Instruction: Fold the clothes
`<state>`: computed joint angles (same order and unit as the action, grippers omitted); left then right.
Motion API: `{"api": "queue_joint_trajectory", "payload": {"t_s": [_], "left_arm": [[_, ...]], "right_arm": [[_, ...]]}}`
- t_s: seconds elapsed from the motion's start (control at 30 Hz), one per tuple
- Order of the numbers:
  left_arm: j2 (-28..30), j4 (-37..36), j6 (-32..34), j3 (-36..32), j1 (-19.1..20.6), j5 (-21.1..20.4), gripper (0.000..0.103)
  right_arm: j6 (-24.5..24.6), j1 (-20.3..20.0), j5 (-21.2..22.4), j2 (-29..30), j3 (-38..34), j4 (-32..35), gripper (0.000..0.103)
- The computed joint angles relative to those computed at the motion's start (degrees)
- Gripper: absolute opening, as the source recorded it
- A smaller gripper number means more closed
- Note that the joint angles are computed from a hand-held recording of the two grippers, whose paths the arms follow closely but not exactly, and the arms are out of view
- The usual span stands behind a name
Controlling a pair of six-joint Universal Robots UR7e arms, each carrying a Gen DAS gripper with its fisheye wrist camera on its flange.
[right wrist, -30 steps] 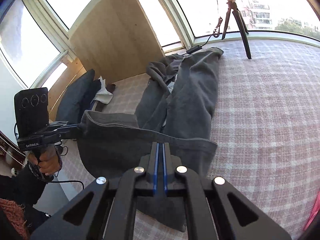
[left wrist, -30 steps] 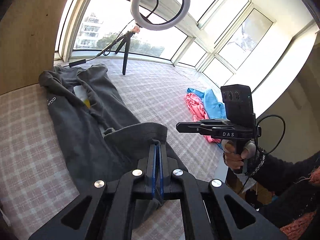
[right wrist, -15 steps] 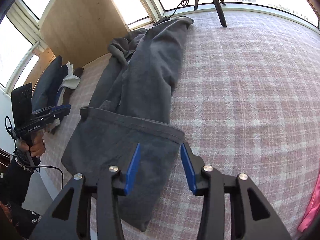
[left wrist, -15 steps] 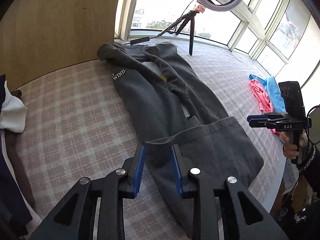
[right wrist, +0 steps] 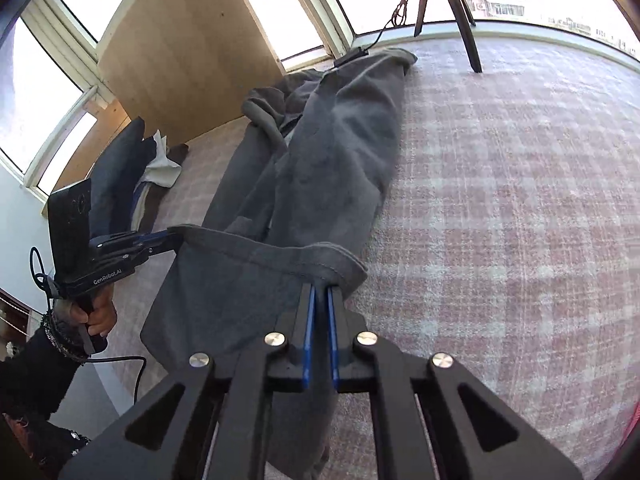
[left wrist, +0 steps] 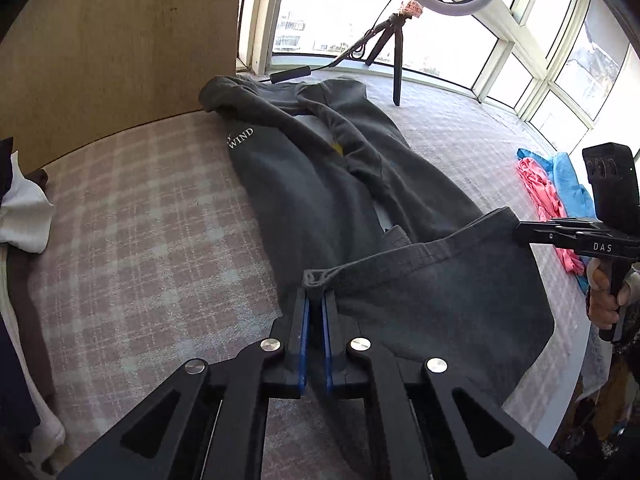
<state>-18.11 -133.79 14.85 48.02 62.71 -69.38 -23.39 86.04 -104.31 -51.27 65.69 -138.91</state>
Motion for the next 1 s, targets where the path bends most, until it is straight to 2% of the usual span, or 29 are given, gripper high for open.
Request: {"api": "queue_joint_trajectory", "payload": {"t_s": [0.07, 0.13, 0.17, 0.23, 0.3, 0.37, 0.43, 0.47, 0.53, 0.63, 0.7, 0.77, 0.83, 0.93, 0.97, 1.0], "left_arm": [[-0.8, -3.1, 0.4, 2.1, -0.1, 0.5, 0.005], [1.2, -1.1, -0.6, -0.6, 0.3, 1.3, 0.005], [2.5, 0.8, -1.5, -2.6, 0.5, 2.2, 0.005], [3.6, 0.2, -0.7, -3.3, 0.5, 3.7, 0.005], [2.5, -2.3, -0.5, -1.0, 0.3, 3.8, 0.005], [1.8, -2.6, -1.2, -0.2, 0.4, 3.4, 0.005], [1.7, -0.8, -2.7, -0.9, 0.7, 3.0, 0.005], [1.8, 1.6, -4.3, -1.9, 0.8, 3.0, 0.009], [0.5, 4.5, -7.5, -1.6, 1.2, 1.8, 0.010], [-5.6, 3.5, -9.1, 6.2, 1.7, -1.8, 0.011], [-9.3, 3.8, -10.4, 11.5, 2.0, -5.0, 0.025], [-11.9, 5.1, -11.7, 15.6, 2.3, -8.5, 0.028], [-12.6, 5.1, -11.9, 18.3, 2.3, -10.5, 0.028], [-12.3, 3.4, -10.1, 20.6, 2.1, -12.0, 0.025], [-12.4, 2.1, -8.2, 21.6, 2.0, -12.5, 0.008], [-12.4, 2.9, -8.3, 21.7, 1.8, -11.0, 0.007]], "right_arm": [[-6.7, 1.7, -2.4, 0.4, 0.4, -5.0, 0.006], [-8.0, 1.3, 0.4, 2.0, -2.3, -3.0, 0.006], [-6.2, 1.1, -0.9, 4.3, -6.0, 0.8, 0.006], [-2.7, 0.7, -4.6, 7.7, -11.7, 6.8, 0.007], [-0.1, 0.2, -4.3, 8.2, -13.6, 10.8, 0.010], [0.9, 0.1, -5.6, 7.4, -12.5, 10.3, 0.020], [1.0, 0.2, -7.8, 5.8, -9.7, 7.1, 0.049], [2.3, -0.2, -7.9, 5.1, -8.9, 7.2, 0.051], [4.7, -1.0, -6.2, 3.9, -8.0, 9.7, 0.051], [7.1, -1.7, -4.5, 3.3, -8.1, 14.2, 0.051], [8.7, -2.2, -2.4, 3.3, -8.1, 15.7, 0.051], [10.2, -2.6, -0.9, 3.4, -7.8, 16.1, 0.049], [9.9, -2.4, -1.9, 3.8, -7.6, 15.7, 0.021], [9.0, -1.8, -2.8, 4.4, -7.8, 14.5, 0.015], [8.4, -1.5, -3.8, 4.8, -7.9, 13.5, 0.012], [7.9, -1.1, -4.9, 5.3, -8.3, 12.6, 0.009]]}}
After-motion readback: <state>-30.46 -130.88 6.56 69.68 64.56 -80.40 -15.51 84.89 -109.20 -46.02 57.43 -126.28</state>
